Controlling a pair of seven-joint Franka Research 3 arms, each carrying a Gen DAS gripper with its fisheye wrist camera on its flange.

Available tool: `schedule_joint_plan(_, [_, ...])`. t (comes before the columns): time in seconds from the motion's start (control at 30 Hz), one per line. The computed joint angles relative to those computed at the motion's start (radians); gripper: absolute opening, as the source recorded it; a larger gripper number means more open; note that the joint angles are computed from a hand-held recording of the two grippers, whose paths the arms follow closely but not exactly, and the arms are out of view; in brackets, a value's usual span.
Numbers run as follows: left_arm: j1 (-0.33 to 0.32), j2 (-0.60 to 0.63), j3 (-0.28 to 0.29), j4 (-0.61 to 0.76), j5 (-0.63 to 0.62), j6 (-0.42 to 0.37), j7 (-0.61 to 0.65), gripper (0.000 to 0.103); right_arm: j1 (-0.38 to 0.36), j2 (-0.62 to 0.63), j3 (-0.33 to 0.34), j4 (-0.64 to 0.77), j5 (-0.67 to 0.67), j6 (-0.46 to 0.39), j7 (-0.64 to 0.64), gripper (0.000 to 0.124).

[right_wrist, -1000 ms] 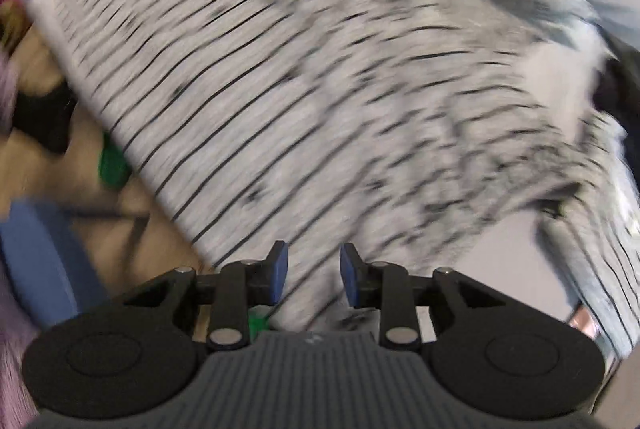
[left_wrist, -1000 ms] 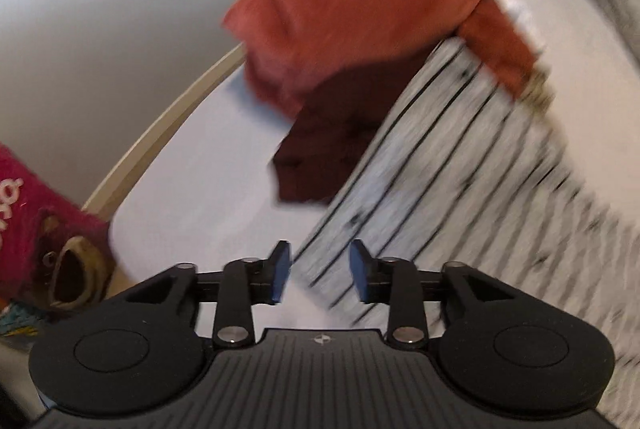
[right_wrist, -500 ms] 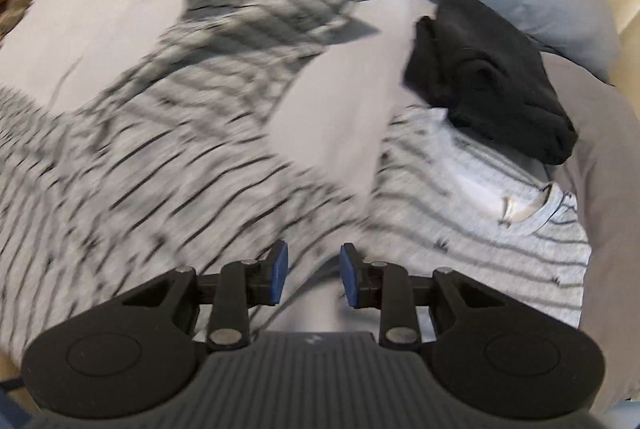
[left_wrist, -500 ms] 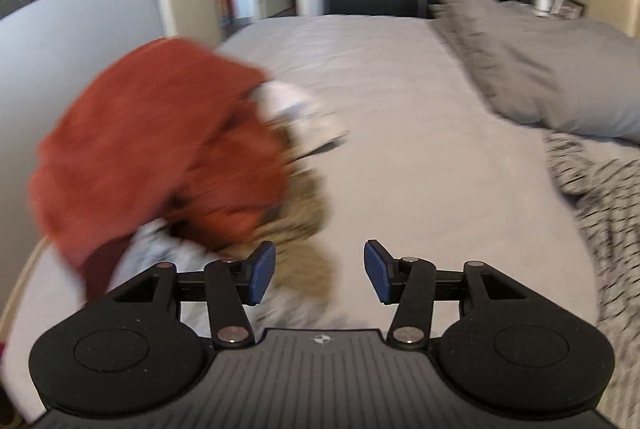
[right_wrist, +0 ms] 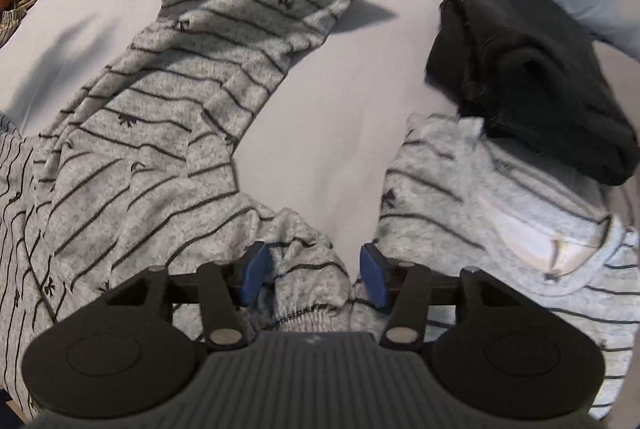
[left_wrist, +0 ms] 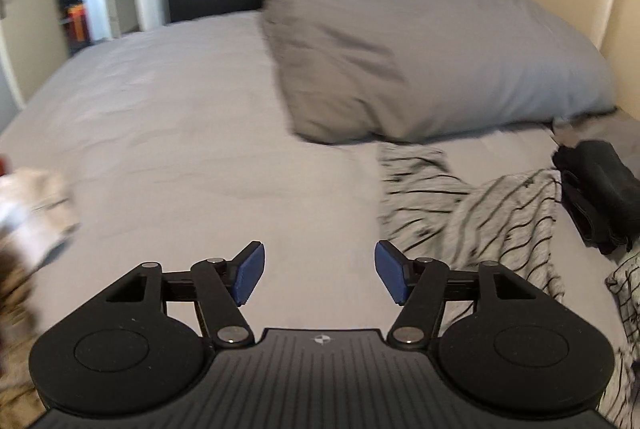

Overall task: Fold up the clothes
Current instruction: 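Grasp a pants cuff with the right gripper while the left gripper grasps the other cuff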

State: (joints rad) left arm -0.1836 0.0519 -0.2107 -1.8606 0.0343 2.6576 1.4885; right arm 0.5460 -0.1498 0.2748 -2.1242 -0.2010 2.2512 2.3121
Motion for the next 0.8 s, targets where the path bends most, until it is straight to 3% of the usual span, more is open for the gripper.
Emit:
schedule_joint_plan(0.07, [-0.015, 0.101, -0.013, 0.091, 0.007, -0.008, -0.015, 0.06, 0.003, -0.001, -0.012, -0.023, 0.049, 0.019, -0.031, 0.032])
schedule_joint_plan(0.17, [-0.037, 0.231, -0.026, 0.212, 0.028, -0.026, -0.045, 0.061, 0.002, -0.021, -0.015, -0.066, 0.073, 0.041, -0.061, 0.023])
schedule_joint_plan(0.3, [-0.098, 0.405, -0.009, 0.404, 0.124, -0.1, -0.099, 0.061, -0.002, -0.026, -0.017, -0.09, 0.119, 0.041, -0.091, 0.019])
schedule_joint_plan(0.4, [-0.144, 0.497, 0.019, 0.507, 0.196, -0.137, -0.158, 0.061, -0.001, 0.006, -0.012, -0.047, 0.117, -0.015, -0.123, 0.019])
schedule_joint_plan(0.5, [-0.14, 0.536, 0.006, 0.542, 0.195, -0.156, -0.164, 0.061, 0.009, 0.051, -0.011, 0.009, 0.097, -0.079, -0.164, 0.019])
schedule_joint_plan(0.57, [-0.129, 0.546, -0.01, 0.539, 0.178, -0.152, -0.152, 0.05, 0.015, 0.066, -0.016, 0.022, 0.095, -0.091, -0.17, 0.019])
schedule_joint_plan(0.63, [-0.117, 0.542, -0.027, 0.518, 0.158, -0.126, -0.133, 0.023, 0.019, 0.074, -0.022, 0.029, 0.103, -0.099, -0.184, 0.019])
schedule_joint_plan(0.7, [-0.115, 0.524, -0.029, 0.483, 0.158, -0.09, -0.124, 0.011, 0.021, 0.082, -0.029, 0.038, 0.115, -0.108, -0.201, 0.019])
schedule_joint_plan(0.8, [-0.105, 0.472, -0.031, 0.409, 0.164, -0.028, -0.112, 0.008, 0.025, 0.1, -0.031, 0.06, 0.111, -0.134, -0.216, 0.019])
